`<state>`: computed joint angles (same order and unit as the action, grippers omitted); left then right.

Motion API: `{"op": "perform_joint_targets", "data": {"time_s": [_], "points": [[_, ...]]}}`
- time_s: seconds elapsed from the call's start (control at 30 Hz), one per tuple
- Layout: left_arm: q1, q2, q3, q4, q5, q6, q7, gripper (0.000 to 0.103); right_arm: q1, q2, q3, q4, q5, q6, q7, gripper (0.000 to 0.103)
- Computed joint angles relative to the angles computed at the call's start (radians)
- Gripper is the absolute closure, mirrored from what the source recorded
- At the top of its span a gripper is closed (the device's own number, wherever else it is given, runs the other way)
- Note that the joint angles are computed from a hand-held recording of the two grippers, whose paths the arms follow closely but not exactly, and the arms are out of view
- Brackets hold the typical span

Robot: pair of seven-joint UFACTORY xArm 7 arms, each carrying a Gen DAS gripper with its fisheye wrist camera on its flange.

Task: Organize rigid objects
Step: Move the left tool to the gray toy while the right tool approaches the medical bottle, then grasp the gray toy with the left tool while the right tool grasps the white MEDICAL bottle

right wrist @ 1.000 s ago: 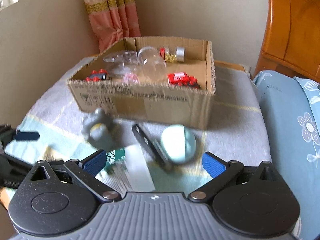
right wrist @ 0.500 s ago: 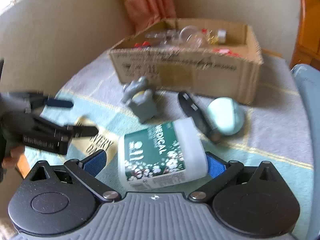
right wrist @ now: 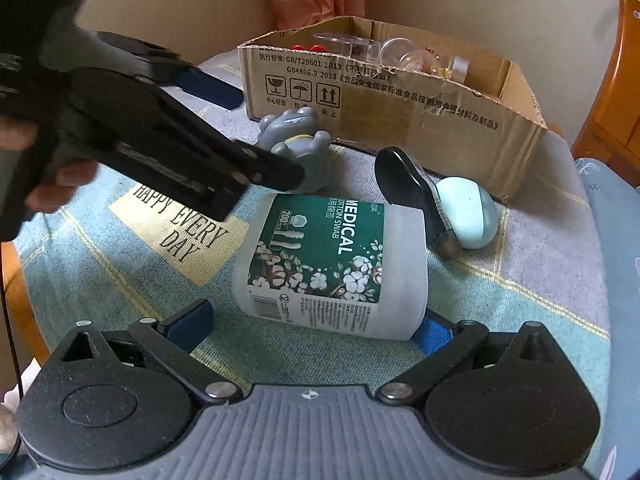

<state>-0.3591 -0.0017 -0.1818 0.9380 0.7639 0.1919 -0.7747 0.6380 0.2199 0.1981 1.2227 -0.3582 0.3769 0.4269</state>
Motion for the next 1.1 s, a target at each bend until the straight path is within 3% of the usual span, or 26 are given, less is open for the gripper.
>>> {"op": "perform_joint_targets", "data": {"time_s": [0.03,0.1,0.17,0.23,0.43,0.57,0.7,0.97,1.1], "points": [[0.002,0.013,0.002,0.004,-0.034,-0.009,0.033,0.014,0.000,-0.004,0.000,-0.007,-0.001,-0.007,0.000,0.000],[0.003,0.030,0.005,0.003,-0.136,-0.028,0.122,0.026,-0.002,-0.011,-0.002,-0.023,-0.005,-0.024,0.000,0.000],[0.007,0.042,0.002,-0.006,-0.275,-0.061,0.236,0.027,0.000,-0.014,-0.004,-0.032,-0.015,-0.035,0.010,0.000],[0.002,0.049,0.007,-0.011,-0.339,-0.082,0.282,0.027,0.005,-0.012,-0.008,-0.034,-0.030,-0.045,0.025,0.000],[-0.033,0.058,0.045,-0.011,-0.309,-0.102,0.243,0.030,0.021,-0.006,-0.022,-0.033,-0.075,-0.055,0.078,0.000],[-0.049,0.026,0.062,-0.010,-0.126,-0.030,0.026,0.030,0.033,-0.002,-0.031,-0.026,-0.111,-0.045,0.124,0.000],[-0.021,-0.042,0.016,-0.046,0.030,0.069,-0.193,0.030,0.037,-0.005,-0.033,-0.026,-0.139,-0.038,0.162,0.000],[0.058,-0.194,-0.101,-0.171,0.028,0.177,-0.440,0.030,0.050,0.021,-0.046,0.011,-0.189,-0.018,0.231,0.000],[0.083,-0.221,-0.127,-0.198,0.000,0.173,-0.496,0.030,0.065,0.052,-0.066,0.060,-0.222,0.016,0.293,0.000]]}}
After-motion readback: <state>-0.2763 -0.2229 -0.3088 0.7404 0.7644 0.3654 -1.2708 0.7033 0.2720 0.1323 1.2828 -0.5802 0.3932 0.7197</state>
